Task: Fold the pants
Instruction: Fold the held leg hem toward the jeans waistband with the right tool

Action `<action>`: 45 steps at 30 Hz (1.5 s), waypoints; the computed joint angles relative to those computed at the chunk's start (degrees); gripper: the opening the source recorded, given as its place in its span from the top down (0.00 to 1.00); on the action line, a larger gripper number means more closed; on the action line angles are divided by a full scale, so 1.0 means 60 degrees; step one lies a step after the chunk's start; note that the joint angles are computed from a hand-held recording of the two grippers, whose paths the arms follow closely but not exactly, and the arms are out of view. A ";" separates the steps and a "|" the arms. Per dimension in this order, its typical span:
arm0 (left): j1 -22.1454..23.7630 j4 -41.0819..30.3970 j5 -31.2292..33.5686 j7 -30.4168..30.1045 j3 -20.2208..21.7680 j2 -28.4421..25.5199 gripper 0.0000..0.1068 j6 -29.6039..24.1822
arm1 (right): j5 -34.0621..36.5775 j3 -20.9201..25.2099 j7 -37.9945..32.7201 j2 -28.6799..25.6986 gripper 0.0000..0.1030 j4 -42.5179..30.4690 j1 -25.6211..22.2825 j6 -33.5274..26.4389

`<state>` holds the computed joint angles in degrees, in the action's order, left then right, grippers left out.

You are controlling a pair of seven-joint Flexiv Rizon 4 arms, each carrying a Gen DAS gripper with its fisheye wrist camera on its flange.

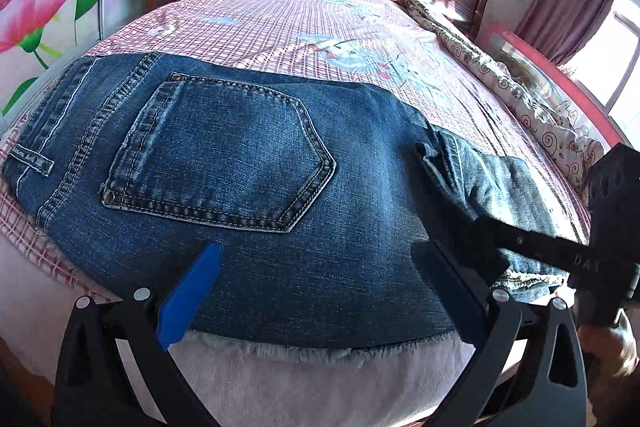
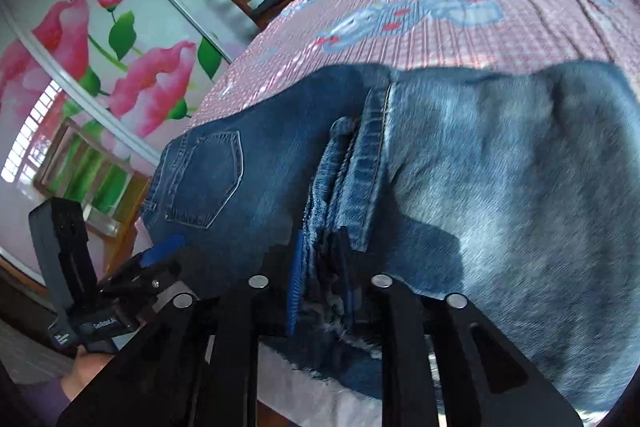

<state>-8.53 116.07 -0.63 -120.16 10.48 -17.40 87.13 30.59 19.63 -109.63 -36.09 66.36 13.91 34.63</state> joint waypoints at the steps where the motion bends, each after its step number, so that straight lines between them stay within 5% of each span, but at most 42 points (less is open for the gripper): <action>1: 0.0076 0.0053 -0.0042 0.0067 -0.0075 0.0036 0.05 0.0037 | 0.0349 0.0135 -0.0026 0.0143 0.80 0.0167 -0.0201 0.0134; 3: -0.0008 0.0144 0.0036 0.0007 0.0030 0.0079 0.05 0.0158 | 0.1175 0.0328 -0.0392 0.0642 0.80 0.0724 -0.0697 0.0859; 6: -0.0103 0.0375 0.0038 -0.0234 0.0151 0.0070 0.05 0.0574 | 0.0674 -0.0078 -0.0781 0.1298 0.80 0.1573 -0.0542 0.1998; 10: -0.1019 0.0347 0.0377 -0.0936 0.1101 0.0022 0.05 0.0682 | -0.0597 -0.0222 -0.2192 0.1411 0.80 0.2020 -0.0281 0.2172; 13: -0.0908 0.0529 0.0303 -0.1035 0.0930 0.0159 0.05 0.0778 | -0.0739 0.0013 -0.3190 0.1464 0.80 0.2298 -0.0230 0.2394; 19: -0.1206 0.0802 0.0395 -0.1132 0.1254 0.0183 0.05 0.1087 | -0.1901 -0.0103 -0.3687 0.1405 0.80 0.2882 0.0661 0.3293; 21: -0.1245 0.0799 0.0429 -0.1043 0.1307 0.0191 0.05 0.1034 | -0.2963 -0.0590 -0.3201 0.1377 0.80 0.3413 0.1245 0.4271; 30: -0.1414 0.0962 0.0138 -0.0876 0.1423 0.0124 0.05 0.1354 | -0.1627 0.0538 -0.3029 0.1465 0.91 0.2465 0.0168 0.3228; 35: -0.1685 0.0906 0.0016 -0.0887 0.1666 0.0044 0.05 0.1325 | -0.2305 0.0065 -0.2899 0.1249 0.91 0.2821 0.0784 0.2730; 39: -0.1347 0.1020 -0.0201 -0.0586 0.1284 0.0123 0.05 0.1396 | -0.1453 0.0280 -0.2622 0.1156 0.85 0.2386 0.0414 0.2250; 45: -0.1997 0.0845 -0.0187 -0.0701 0.1980 -0.0094 0.05 0.1363 | 0.0993 0.0601 -0.2459 0.1279 0.85 0.1454 -0.0619 0.1216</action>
